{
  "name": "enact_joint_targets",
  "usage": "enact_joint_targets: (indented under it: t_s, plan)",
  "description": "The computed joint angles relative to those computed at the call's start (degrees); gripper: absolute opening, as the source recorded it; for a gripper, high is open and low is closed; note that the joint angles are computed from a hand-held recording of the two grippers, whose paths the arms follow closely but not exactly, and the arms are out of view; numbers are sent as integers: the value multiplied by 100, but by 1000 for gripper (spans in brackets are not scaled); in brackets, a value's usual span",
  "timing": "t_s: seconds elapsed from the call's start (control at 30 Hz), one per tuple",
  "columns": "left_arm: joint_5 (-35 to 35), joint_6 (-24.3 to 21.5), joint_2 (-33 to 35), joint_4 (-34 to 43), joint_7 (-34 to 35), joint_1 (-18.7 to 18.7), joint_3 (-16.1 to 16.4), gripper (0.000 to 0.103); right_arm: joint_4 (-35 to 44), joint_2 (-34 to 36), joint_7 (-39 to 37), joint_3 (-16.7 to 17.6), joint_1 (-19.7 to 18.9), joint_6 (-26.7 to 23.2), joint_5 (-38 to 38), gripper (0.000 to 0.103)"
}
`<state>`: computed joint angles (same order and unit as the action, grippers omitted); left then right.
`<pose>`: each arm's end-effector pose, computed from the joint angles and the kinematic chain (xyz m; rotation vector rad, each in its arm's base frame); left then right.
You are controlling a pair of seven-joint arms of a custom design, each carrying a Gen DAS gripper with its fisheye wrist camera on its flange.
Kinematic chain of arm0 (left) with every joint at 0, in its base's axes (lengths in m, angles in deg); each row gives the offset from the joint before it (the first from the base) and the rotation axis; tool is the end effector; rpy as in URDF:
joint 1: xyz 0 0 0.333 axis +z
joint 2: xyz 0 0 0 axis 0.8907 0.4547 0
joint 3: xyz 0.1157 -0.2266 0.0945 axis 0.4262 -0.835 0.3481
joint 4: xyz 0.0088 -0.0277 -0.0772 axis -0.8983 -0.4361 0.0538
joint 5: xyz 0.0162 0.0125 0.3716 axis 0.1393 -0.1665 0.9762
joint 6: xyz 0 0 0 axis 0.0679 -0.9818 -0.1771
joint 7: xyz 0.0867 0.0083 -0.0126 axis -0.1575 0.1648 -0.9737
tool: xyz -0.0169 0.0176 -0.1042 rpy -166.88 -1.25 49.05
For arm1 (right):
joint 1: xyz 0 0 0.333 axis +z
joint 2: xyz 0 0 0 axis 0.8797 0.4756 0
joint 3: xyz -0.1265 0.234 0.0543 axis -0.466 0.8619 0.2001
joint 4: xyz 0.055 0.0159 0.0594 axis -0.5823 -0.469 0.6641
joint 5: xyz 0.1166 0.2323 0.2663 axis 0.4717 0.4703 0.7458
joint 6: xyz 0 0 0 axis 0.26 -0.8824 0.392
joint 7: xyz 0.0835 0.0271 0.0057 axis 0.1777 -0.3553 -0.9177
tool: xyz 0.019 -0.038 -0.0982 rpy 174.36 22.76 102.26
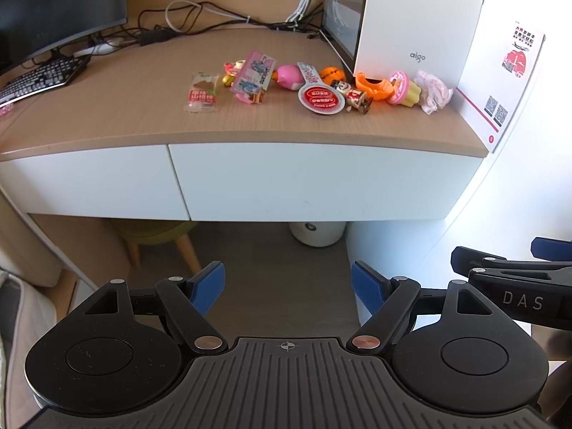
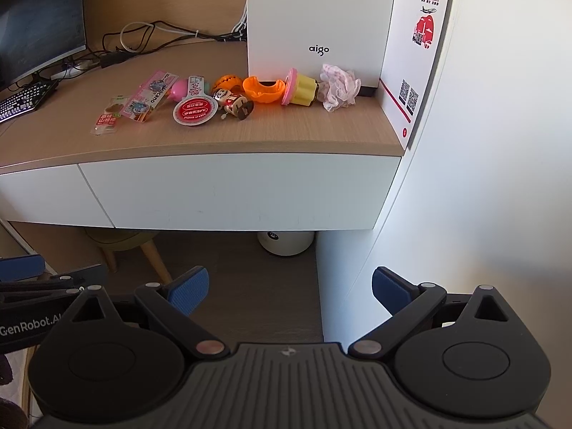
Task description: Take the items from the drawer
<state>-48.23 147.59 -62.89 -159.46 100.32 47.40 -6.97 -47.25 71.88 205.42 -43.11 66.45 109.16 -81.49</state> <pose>0.5565 -0.2695 0.5239 -1.7654 1.9152 -0.7632 0.5514 0.0503 0.5264 -1.6891 1.9812 -0.7912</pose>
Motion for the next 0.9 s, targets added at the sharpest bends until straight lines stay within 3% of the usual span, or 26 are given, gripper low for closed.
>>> enact_joint_targets:
  t_s: [0.9]
  plan:
    - [-18, 10, -63, -66, 24, 48, -7, 83, -36, -33, 39, 14, 12, 5, 0, 99]
